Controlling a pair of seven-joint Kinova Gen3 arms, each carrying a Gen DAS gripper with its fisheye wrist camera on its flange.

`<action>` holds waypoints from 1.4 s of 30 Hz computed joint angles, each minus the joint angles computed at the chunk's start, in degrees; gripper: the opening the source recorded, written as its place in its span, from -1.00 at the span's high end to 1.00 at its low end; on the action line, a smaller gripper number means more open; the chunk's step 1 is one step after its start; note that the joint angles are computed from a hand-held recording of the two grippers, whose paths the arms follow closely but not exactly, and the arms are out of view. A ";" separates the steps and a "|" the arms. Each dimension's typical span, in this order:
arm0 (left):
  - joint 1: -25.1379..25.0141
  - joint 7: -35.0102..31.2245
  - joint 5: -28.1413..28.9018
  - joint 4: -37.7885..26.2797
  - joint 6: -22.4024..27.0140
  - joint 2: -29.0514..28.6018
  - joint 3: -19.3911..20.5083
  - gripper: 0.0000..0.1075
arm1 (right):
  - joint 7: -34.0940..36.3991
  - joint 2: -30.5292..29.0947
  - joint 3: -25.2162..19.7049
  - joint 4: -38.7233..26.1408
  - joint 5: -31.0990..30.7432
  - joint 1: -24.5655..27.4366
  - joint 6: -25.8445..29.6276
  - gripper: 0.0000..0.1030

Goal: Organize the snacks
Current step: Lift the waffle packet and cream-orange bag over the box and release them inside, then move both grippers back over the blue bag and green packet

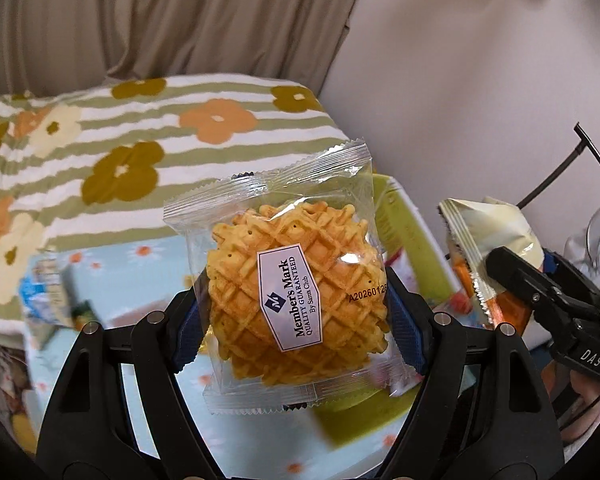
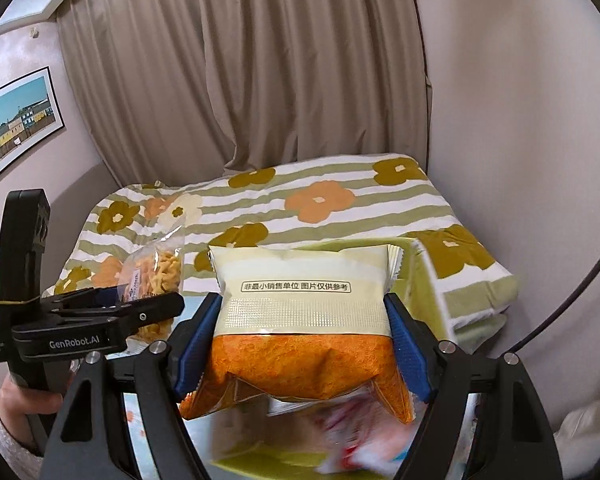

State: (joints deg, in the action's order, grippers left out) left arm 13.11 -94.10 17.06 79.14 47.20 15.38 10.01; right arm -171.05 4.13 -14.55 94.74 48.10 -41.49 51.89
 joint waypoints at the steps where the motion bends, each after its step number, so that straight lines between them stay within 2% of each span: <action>1: 1.50 1.96 -1.15 -1.39 -0.01 1.35 -0.13 -0.40 | 2.12 -0.80 0.78 1.01 -1.84 1.44 -2.14 -0.46; 6: 6.62 9.06 -6.08 -7.40 1.56 7.24 -0.82 -0.40 | 11.15 -2.81 2.77 4.44 -9.90 7.84 -10.13 -0.46; 10: 10.16 13.08 -10.58 -13.05 5.66 11.87 -1.84 -0.44 | 16.64 -2.94 3.40 5.75 -15.26 11.28 -14.19 -0.46; 13: 11.06 13.63 -12.21 -14.88 8.37 13.43 -1.89 -0.76 | 19.42 -2.88 3.82 6.46 -18.70 13.06 -16.33 -0.46; 14: 11.19 13.74 -12.59 -14.21 8.05 13.09 -2.00 -0.90 | 20.11 -2.83 3.89 6.65 -19.48 13.45 -16.84 -0.46; 24: 7.64 14.83 -10.99 -1.96 1.30 4.29 -1.89 -0.90 | 26.25 -1.83 4.15 6.47 -25.41 14.76 -17.40 -0.48; 27: 6.31 14.97 -10.70 -0.56 0.58 2.94 -1.88 -0.90 | 28.02 -0.64 4.38 5.33 -26.24 14.50 -16.87 -0.50; 29: 6.15 15.52 -11.15 -0.09 0.51 2.37 -1.99 -0.90 | 30.02 0.79 4.51 3.74 -27.09 14.08 -15.29 -0.58; 32: 6.10 16.35 -11.88 1.24 -0.25 1.35 -2.09 -0.90 | 29.04 1.06 5.10 4.46 -24.63 12.47 -16.56 -0.96; 36: 6.63 17.98 -13.64 4.20 -1.56 -0.60 -2.34 -0.90 | 26.46 -0.32 4.83 6.14 -21.41 10.96 -17.56 -0.98; 38: 6.53 18.42 -13.91 5.78 -2.19 -1.55 -2.19 -0.90 | 25.16 -0.69 4.34 6.44 -20.25 10.37 -16.36 -0.98; 42: 6.37 19.75 -14.20 9.13 -3.28 -3.46 -2.01 -0.90 | 26.29 -0.96 3.63 6.15 -21.48 10.34 -14.92 -0.98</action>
State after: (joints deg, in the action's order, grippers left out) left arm 19.48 -74.35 2.86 88.27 43.92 11.92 8.00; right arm -144.76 3.17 -10.92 100.89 26.62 -31.15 36.97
